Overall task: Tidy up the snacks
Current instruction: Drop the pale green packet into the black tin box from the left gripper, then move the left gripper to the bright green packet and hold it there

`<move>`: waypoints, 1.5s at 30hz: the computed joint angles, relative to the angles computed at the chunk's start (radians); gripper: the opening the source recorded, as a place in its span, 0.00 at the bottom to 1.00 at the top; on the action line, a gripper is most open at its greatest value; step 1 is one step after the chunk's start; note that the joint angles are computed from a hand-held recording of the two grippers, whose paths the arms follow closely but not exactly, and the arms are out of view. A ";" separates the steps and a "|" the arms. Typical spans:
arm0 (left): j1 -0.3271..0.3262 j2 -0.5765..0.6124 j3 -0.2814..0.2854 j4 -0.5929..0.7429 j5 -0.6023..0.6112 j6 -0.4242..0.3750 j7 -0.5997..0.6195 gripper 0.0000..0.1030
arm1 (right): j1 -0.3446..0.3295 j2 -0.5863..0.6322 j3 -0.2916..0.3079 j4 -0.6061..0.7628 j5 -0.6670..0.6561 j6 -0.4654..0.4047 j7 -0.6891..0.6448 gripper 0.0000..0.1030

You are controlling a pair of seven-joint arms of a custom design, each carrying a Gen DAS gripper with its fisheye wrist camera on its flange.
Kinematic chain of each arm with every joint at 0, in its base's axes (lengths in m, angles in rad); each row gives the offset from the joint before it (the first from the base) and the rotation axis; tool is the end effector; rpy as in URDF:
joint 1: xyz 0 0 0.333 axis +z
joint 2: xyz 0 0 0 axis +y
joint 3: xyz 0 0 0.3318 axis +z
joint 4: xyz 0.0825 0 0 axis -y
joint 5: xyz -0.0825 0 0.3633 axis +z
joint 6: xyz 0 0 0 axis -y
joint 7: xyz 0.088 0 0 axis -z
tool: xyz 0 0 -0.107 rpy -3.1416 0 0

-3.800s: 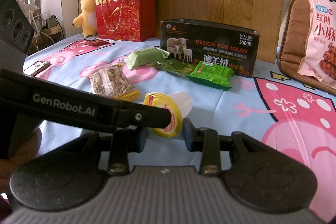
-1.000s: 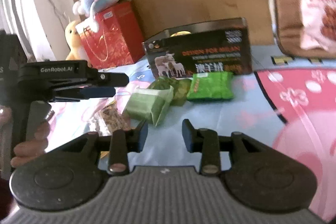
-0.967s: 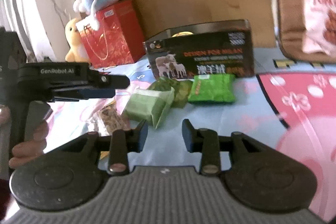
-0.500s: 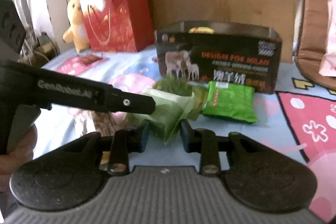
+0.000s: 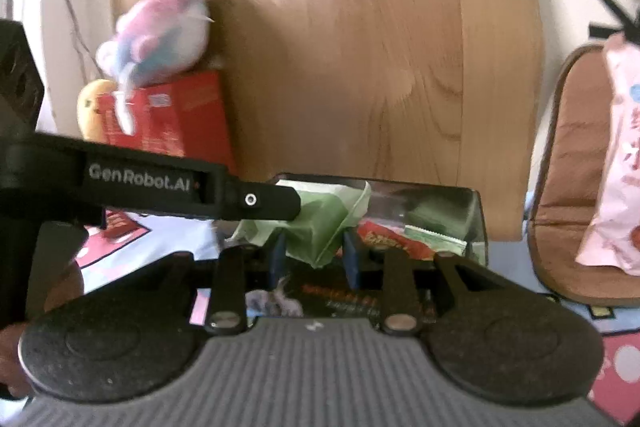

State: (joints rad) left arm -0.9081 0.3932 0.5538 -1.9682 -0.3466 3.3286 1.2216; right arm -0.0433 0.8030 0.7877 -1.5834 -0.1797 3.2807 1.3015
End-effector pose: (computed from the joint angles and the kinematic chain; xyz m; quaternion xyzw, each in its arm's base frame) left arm 0.6019 -0.2340 0.4549 -0.6783 0.5416 -0.4400 0.2300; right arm 0.6392 0.3696 0.4207 -0.7610 0.3510 -0.1479 0.5251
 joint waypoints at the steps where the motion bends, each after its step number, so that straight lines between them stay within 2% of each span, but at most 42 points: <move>1: -0.007 0.023 0.020 0.024 -0.011 -0.028 -0.010 0.39 | 0.039 0.008 -0.040 0.042 0.013 -0.024 0.010 0.34; 3: -0.009 0.037 0.035 0.032 0.015 -0.035 -0.049 0.46 | 0.082 0.002 -0.091 0.062 0.043 -0.026 0.019 0.34; 4: -0.049 0.044 0.080 0.027 0.008 -0.037 -0.059 0.48 | 0.081 -0.001 -0.093 0.053 0.054 -0.007 0.021 0.37; 5: -0.119 0.057 0.160 0.018 0.006 -0.045 -0.081 0.48 | 0.080 -0.009 -0.096 0.037 0.060 0.020 0.031 0.40; 7: -0.223 0.064 0.269 -0.021 0.000 -0.018 -0.114 0.49 | 0.037 -0.032 -0.071 -0.030 0.050 0.081 0.066 0.42; 8: -0.257 0.055 0.296 -0.048 -0.016 0.007 -0.114 0.49 | 0.008 -0.043 -0.050 -0.062 0.041 0.094 0.089 0.42; 10: -0.320 0.012 0.322 -0.122 -0.064 0.082 -0.092 0.49 | -0.075 -0.047 0.016 -0.133 0.004 0.133 0.128 0.43; 12: -0.353 -0.032 0.312 -0.183 -0.102 0.141 -0.068 0.49 | -0.140 -0.072 0.048 -0.208 -0.021 0.135 0.172 0.44; 13: -0.342 -0.057 0.272 -0.207 -0.146 0.168 -0.029 0.49 | -0.159 -0.087 0.050 -0.244 -0.023 0.148 0.198 0.44; 14: -0.297 -0.078 0.208 -0.219 -0.158 0.184 -0.019 0.49 | -0.179 -0.096 0.054 -0.273 -0.030 0.159 0.220 0.44; 15: -0.217 -0.102 0.121 -0.238 -0.101 0.197 -0.073 0.49 | -0.192 -0.102 0.054 -0.291 -0.037 0.156 0.241 0.44; 17: -0.042 -0.121 -0.027 -0.257 0.126 0.191 -0.286 0.49 | -0.204 -0.099 0.053 -0.287 -0.038 0.102 0.290 0.44; 18: 0.045 -0.119 -0.112 -0.246 0.173 0.169 -0.330 0.49 | -0.219 -0.087 0.071 -0.276 -0.045 0.064 0.314 0.44; 20: 0.191 -0.104 -0.265 -0.216 0.216 0.136 -0.361 0.49 | -0.273 -0.029 0.146 -0.245 -0.064 -0.021 0.326 0.44; 22: 0.361 -0.084 -0.426 -0.188 0.329 0.132 -0.441 0.49 | -0.276 -0.016 0.160 -0.234 -0.037 -0.054 0.309 0.44; 23: 0.409 -0.075 -0.481 -0.174 0.329 0.128 -0.434 0.49 | -0.281 -0.009 0.174 -0.232 -0.027 -0.070 0.295 0.43; 24: 0.423 -0.065 -0.500 -0.160 0.325 0.119 -0.426 0.49 | -0.292 0.007 0.195 -0.225 -0.017 -0.099 0.279 0.43; 25: 0.443 -0.053 -0.524 -0.142 0.328 0.100 -0.417 0.46 | -0.302 0.020 0.214 -0.221 -0.003 -0.129 0.266 0.38; 26: 0.493 -0.045 -0.578 -0.130 0.346 0.079 -0.415 0.43 | -0.316 0.032 0.234 -0.227 0.012 -0.140 0.254 0.34; 27: 0.550 -0.036 -0.635 -0.120 0.388 0.055 -0.440 0.39 | -0.325 0.029 0.244 -0.243 0.024 -0.130 0.244 0.34; 28: 0.572 -0.035 -0.669 -0.126 0.360 0.057 -0.414 0.39 | -0.332 0.016 0.247 -0.261 0.036 -0.126 0.236 0.33; 30: 0.589 -0.052 -0.699 -0.153 0.343 0.067 -0.397 0.33 | -0.343 -0.028 0.245 -0.310 0.057 -0.100 0.219 0.32; 32: 0.568 -0.089 -0.694 -0.196 0.313 0.070 -0.366 0.30 | -0.399 -0.045 0.291 -0.376 0.065 -0.071 0.188 0.32; 36: 0.394 -0.164 -0.582 -0.293 0.162 0.141 -0.230 0.30 | -0.540 -0.031 0.415 -0.515 0.009 -0.010 0.160 0.32; 40: 0.268 -0.207 -0.533 -0.360 -0.040 0.192 -0.063 0.34 | -0.611 -0.005 0.469 -0.599 -0.084 0.032 0.169 0.32; 43: 0.235 -0.221 -0.538 -0.392 -0.149 0.195 0.014 0.36 | -0.629 0.003 0.477 -0.625 -0.143 0.011 0.182 0.33; 45: 0.259 -0.216 -0.568 -0.409 -0.161 0.202 0.017 0.37 | -0.627 0.000 0.468 -0.643 -0.184 0.031 0.186 0.34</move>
